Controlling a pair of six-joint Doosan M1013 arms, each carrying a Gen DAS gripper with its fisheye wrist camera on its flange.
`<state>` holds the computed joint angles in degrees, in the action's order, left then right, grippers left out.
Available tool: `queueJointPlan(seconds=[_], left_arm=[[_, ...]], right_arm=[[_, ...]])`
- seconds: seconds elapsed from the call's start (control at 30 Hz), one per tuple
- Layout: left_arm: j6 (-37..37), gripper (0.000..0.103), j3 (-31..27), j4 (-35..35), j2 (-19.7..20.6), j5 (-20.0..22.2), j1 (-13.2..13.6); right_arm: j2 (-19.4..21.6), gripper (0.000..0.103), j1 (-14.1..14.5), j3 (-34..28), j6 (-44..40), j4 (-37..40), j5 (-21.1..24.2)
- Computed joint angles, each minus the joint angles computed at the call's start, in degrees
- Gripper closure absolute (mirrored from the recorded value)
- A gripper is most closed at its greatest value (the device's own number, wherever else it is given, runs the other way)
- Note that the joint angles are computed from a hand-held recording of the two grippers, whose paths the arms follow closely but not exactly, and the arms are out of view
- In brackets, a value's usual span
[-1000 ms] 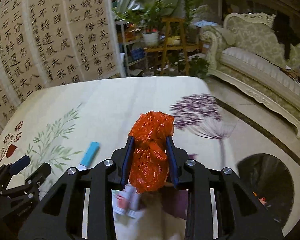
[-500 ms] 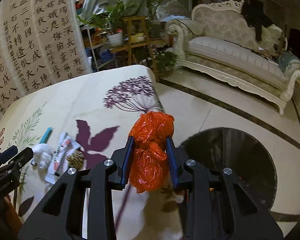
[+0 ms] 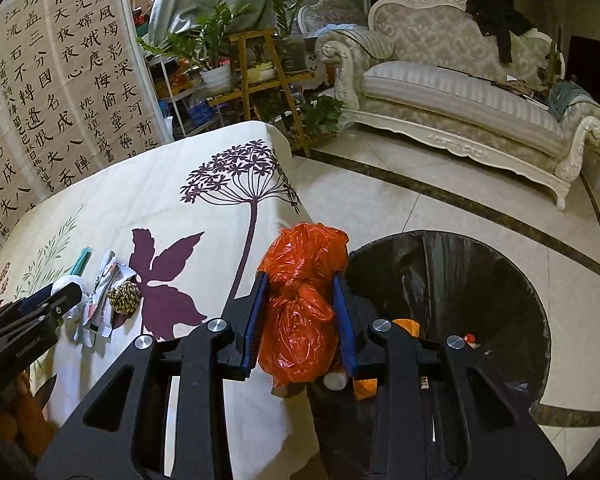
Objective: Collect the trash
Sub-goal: 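Carry the red bag toward the bin with the right tool while the left tool approaches the white tissue, then close the left tool around the white tissue and lift it, then carry the tissue and red bag over the bin and open both tools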
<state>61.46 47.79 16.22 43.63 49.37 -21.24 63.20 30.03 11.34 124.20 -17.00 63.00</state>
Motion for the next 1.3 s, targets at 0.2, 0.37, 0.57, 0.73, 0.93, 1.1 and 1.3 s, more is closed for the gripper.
queueJointPlan(seconds=[0.2,0.37,0.57,0.73,0.93,1.1,1.3], left_arm=[[-0.9,0.068,1.6,1.7,-1.1,-2.0,-0.4],[-2.0,0.068,3.6,2.5,-2.7,-4.5,-0.7],[-0.2,0.068,5.2,1.1,-4.4,-7.9,-1.5],[4.5,0.068,5.0,-2.7,-4.4,-10.2,-2.7],[10.7,0.068,3.2,-8.1,-3.0,-10.6,-4.1],[15.2,0.068,0.2,-11.1,-0.9,-9.4,-5.8],[18.1,0.068,-2.7,-11.9,1.0,-8.1,-7.0]], right_arm=[[-3.6,0.072,0.0,7.3,2.1,-1.0,-4.1],[-6.8,0.072,0.0,13.4,4.6,-2.9,-7.2],[-9.9,0.072,0.0,19.5,8.4,-6.6,-8.8],[-12.6,0.072,0.0,24.6,12.8,-11.0,-9.0],[-15.6,0.072,-0.3,30.2,17.5,-14.2,-9.6],[-17.5,0.072,-0.8,33.8,21.0,-16.0,-10.4],[-18.3,0.072,-1.1,35.8,22.5,-16.8,-10.9]])
